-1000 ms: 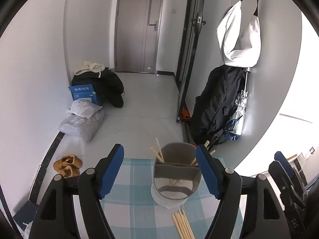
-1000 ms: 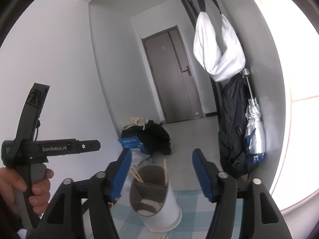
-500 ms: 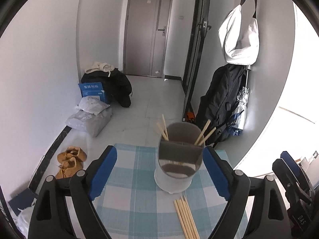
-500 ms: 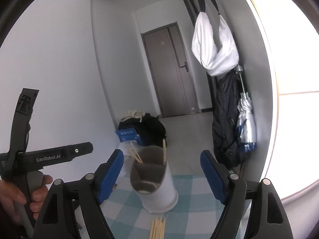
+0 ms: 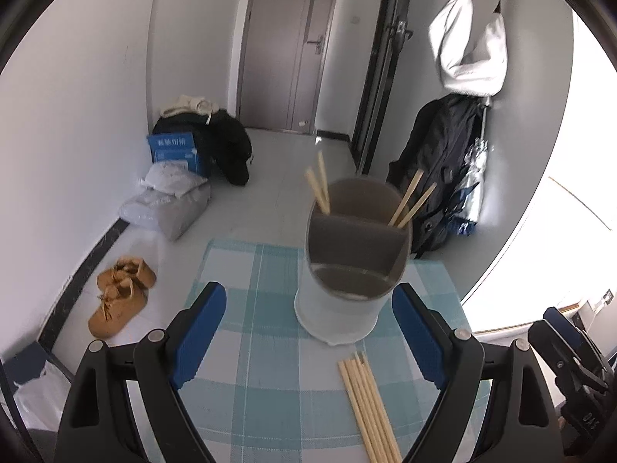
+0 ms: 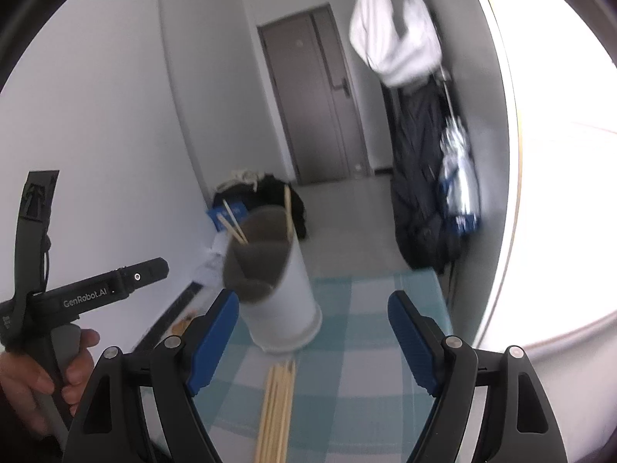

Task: Organize utensils
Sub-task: 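Move both open tools back down toward the chopstick bundle, then lower the right tool onto the bundle and grasp one chopstick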

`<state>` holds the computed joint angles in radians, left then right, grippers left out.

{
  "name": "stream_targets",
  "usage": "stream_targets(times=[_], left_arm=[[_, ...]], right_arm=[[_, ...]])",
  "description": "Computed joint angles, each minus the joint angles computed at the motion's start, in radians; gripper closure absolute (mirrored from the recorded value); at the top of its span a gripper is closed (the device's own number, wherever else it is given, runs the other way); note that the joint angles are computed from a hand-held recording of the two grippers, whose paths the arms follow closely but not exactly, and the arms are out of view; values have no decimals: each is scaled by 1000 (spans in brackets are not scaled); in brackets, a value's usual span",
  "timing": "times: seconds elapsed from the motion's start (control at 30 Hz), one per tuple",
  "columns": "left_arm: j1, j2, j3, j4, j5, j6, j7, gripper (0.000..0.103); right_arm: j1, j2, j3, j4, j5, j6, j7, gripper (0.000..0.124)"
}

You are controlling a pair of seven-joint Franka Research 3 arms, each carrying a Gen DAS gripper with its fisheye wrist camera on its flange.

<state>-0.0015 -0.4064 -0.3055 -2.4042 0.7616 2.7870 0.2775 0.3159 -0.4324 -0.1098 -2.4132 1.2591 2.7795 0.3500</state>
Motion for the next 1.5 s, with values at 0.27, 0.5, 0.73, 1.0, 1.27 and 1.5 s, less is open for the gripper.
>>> stream_targets(times=[0.27,0.5,0.73,1.0,1.27,1.5], left_arm=[[-39,35,49,-42,-74,-14,60,18],[-14,57,60,-28,-113,-2,79,18],[-10,70,76,-23,-181,-46,93,18],[-11,70,88,-19,-187,-96,104,18],[-23,72,113,-24,-249,-103,139,18],[-23,68,124,-27,-291,-146,143,18]], right_arm=[[-32,69,44,-11,-184,41,141,44],[-92,171,78,65,-502,-82,365,44],[-97,266,103,141,-656,-186,396,45],[-92,362,144,202,-795,-286,467,53],[-91,369,154,207,-934,-314,516,69],[-81,337,165,170,-1003,-296,573,77]])
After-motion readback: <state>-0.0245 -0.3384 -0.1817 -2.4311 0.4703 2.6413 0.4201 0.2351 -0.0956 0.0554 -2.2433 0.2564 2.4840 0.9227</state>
